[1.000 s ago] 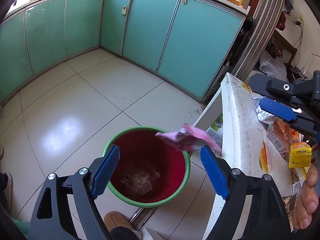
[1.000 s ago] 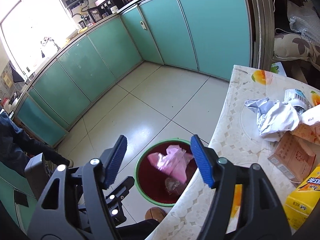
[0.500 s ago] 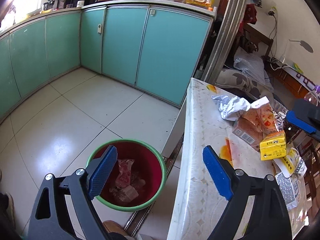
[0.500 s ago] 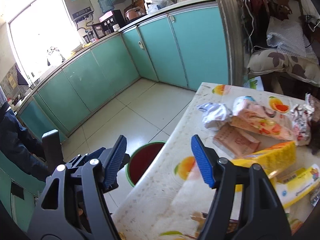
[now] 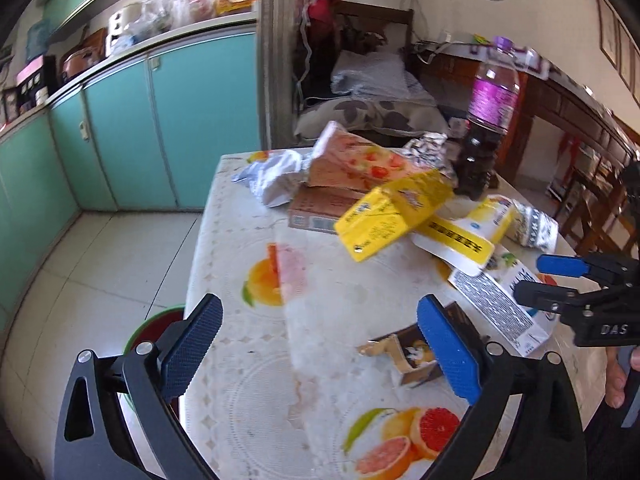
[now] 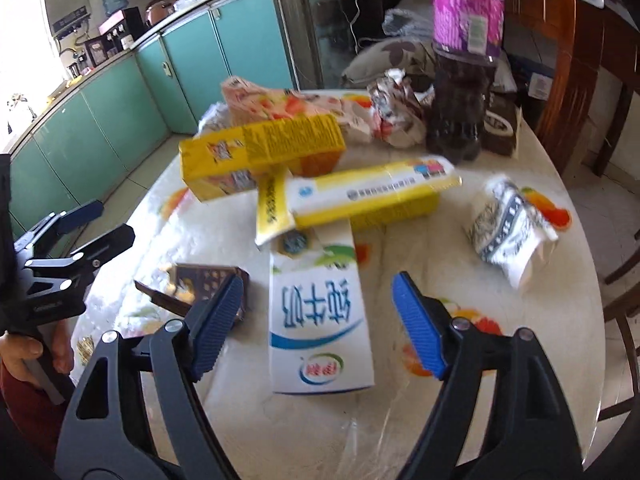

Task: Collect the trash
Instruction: 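Grasp the white milk carton with the right gripper while the left gripper grasps the brown cigarette box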

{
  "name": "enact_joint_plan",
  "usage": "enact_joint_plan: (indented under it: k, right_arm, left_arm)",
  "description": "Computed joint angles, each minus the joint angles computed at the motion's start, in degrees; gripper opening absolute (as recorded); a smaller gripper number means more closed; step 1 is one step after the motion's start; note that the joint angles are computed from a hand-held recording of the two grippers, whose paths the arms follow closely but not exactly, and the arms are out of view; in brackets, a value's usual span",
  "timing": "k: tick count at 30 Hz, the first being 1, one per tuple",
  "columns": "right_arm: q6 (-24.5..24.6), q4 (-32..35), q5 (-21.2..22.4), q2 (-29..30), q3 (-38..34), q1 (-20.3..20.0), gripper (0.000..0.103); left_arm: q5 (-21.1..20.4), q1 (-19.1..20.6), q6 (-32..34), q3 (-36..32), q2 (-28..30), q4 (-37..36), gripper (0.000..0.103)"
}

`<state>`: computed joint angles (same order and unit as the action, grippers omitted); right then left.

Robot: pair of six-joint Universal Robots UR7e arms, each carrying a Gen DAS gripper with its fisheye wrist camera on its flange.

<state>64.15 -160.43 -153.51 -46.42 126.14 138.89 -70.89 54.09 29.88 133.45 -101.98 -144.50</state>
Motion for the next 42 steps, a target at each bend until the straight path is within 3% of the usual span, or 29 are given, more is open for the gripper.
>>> enact_joint_plan:
  k: [4,6,8,10,16,19,24,28,29,30,32,42]
  right_arm:
    - [-1.26,-2.06,2.19,1.02,0.97,-0.92,0.082]
    - [0.88,3.59,1.69,1.25,-0.01,-1.33,0.081]
    - [4.36,10.01,0.54,1.38,-0.74,-1.6,0.059]
    - [5.6,12.33,-0.72,1.4,-0.61,-0.9,0.053]
    - [4.87,1.84,-0.22,-1.68,4.86,1.54,0.052]
    - [5.75,-1.47,0.63,-3.32,7.06,2.76,0.052]
    - [7.99,-1.24,0.88,-3.85,7.75,3.64,0.052]
    - [8.52,-2.07,0.91,-3.42,7.62,4.55,0.052]
    - [8.54,-2.14,0.77,-3.41,7.58,4.69,0.052]
    - [9.06,-1.58,0.54,-3.45,7.42,5.06,0.052]
    - [10.57,0.31,0.04,-3.73,7.18,5.59,0.052]
    - [17.49,7.96,-2.52,-4.62,5.44,8.68,0.052]
  left_arm:
    - [-0.63,-1.62,4.22,2.06,-0.78,2.0,0.095]
    - [-0.01,-1.77,5.0,2.45,-0.1,2.47,0.095]
    - [-0.93,-1.14,4.88,1.88,0.69,3.86,0.095]
    - [-0.97,-1.07,4.48,1.63,1.01,4.57,0.095]
    - [-6.13,-0.51,5.11,0.43,0.98,9.65,0.095]
    - [-5.39,-1.38,5.52,1.13,1.36,10.79,0.095]
    - [-3.77,-2.62,4.09,1.5,2.98,11.74,0.095]
    - [-3.23,-3.02,3.01,1.66,3.6,12.02,0.084]
    - [-3.43,-3.1,3.01,1.92,3.25,11.39,0.073]
    - [-3.58,-3.26,3.06,2.13,2.88,10.9,0.07]
    - [-4.17,-3.29,3.05,1.98,2.1,11.06,0.039]
    - [-9.37,-1.92,1.99,0.12,-0.89,11.05,0.036]
